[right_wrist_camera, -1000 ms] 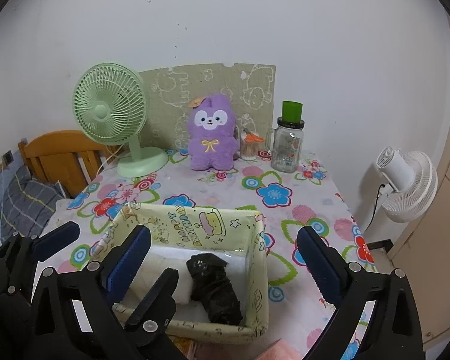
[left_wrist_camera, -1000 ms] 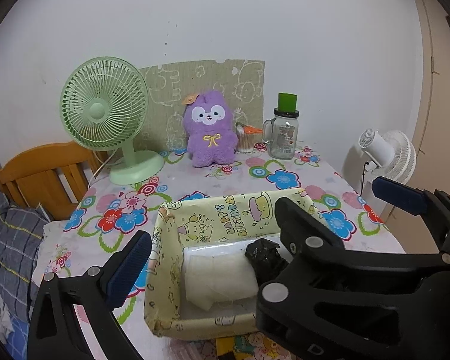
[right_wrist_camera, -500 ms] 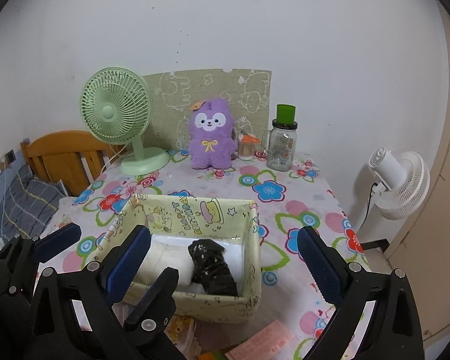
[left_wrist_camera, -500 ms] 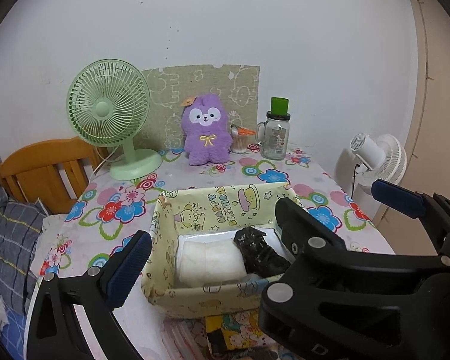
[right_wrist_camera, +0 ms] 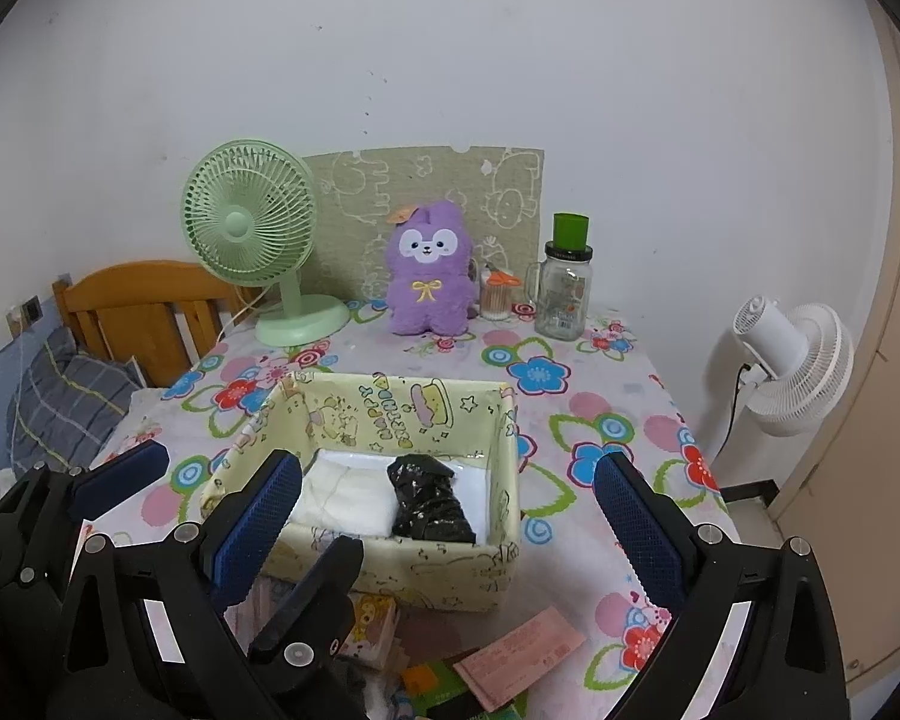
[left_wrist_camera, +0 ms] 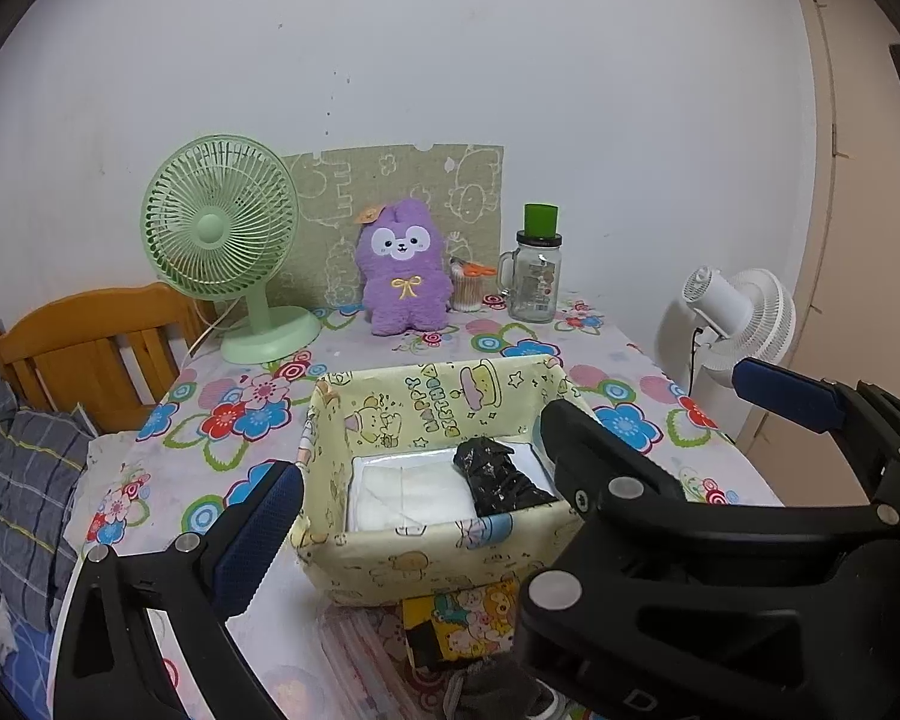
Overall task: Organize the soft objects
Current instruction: 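Withdraw both open tools from the box toward the remaining items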
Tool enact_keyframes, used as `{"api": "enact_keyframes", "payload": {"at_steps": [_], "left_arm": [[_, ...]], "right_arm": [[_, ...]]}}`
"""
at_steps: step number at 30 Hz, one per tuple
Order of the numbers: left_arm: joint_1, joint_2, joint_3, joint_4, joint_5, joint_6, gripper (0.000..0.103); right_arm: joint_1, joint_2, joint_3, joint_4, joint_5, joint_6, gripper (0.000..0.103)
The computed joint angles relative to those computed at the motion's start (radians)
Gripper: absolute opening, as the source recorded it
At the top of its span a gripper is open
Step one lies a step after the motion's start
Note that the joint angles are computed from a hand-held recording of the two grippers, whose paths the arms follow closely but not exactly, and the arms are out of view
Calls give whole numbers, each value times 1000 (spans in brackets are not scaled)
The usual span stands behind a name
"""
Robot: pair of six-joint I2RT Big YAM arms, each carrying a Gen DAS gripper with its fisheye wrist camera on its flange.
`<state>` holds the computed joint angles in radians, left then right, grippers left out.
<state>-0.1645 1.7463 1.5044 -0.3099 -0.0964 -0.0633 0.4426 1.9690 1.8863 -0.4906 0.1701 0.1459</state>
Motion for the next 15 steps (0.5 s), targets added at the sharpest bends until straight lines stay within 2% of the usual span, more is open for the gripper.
{"api": "enact_keyframes", "payload": {"at_steps": [15], "left_arm": [[-13, -40, -87, 41, 22, -10, 102]], "right_arm": [[7, -59, -118, 42, 8, 5, 100]]}}
